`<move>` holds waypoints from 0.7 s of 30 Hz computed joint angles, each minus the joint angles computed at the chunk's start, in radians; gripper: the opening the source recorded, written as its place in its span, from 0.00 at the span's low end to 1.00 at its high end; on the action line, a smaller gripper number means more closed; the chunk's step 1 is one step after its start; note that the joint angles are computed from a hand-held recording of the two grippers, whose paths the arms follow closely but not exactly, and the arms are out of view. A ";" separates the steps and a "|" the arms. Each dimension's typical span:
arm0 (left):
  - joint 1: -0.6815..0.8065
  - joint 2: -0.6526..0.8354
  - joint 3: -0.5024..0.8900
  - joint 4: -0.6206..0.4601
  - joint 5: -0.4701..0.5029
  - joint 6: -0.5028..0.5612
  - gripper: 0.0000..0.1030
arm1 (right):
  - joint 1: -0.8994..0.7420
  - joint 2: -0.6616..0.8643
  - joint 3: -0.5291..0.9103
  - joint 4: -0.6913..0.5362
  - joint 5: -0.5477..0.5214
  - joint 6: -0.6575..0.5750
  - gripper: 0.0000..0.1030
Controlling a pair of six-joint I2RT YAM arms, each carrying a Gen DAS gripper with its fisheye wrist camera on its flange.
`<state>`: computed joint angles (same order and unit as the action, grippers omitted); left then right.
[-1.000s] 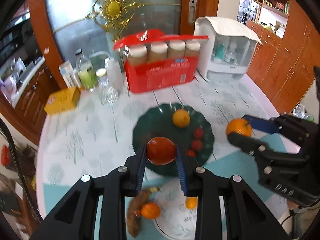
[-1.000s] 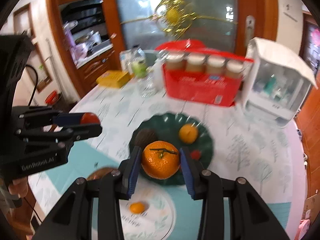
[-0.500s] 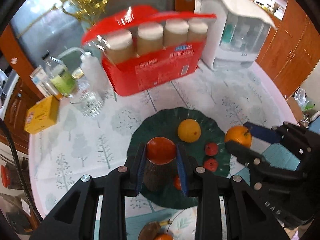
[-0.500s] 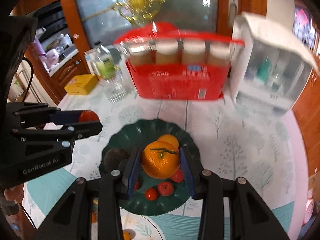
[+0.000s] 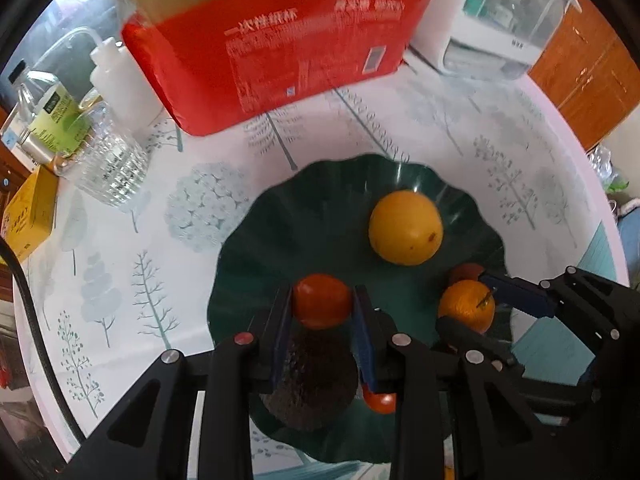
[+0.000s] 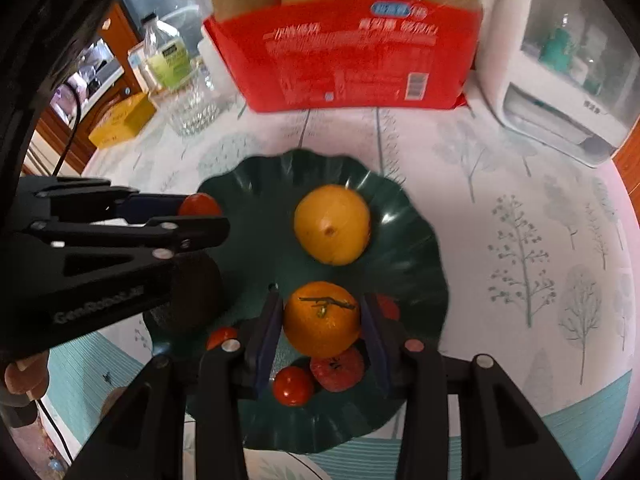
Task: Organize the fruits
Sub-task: 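Open the left tool on the green plate while the right tool releases the tangerine there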
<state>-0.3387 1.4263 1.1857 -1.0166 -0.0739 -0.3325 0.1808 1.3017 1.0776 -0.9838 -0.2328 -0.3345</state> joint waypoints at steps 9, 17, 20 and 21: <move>-0.048 -0.028 -0.023 0.004 -0.069 -0.011 0.73 | 0.036 -0.045 -0.037 0.031 0.020 -0.014 0.46; -0.077 -0.112 -0.024 -0.061 -0.099 -0.038 0.77 | 0.020 -0.062 -0.015 -0.008 0.004 -0.012 0.46; -0.098 -0.154 -0.023 -0.096 -0.109 -0.057 0.79 | 0.011 -0.081 -0.014 -0.029 -0.002 -0.017 0.46; -0.106 -0.168 -0.020 -0.110 -0.112 -0.067 0.80 | 0.009 -0.093 -0.015 -0.038 -0.001 -0.019 0.46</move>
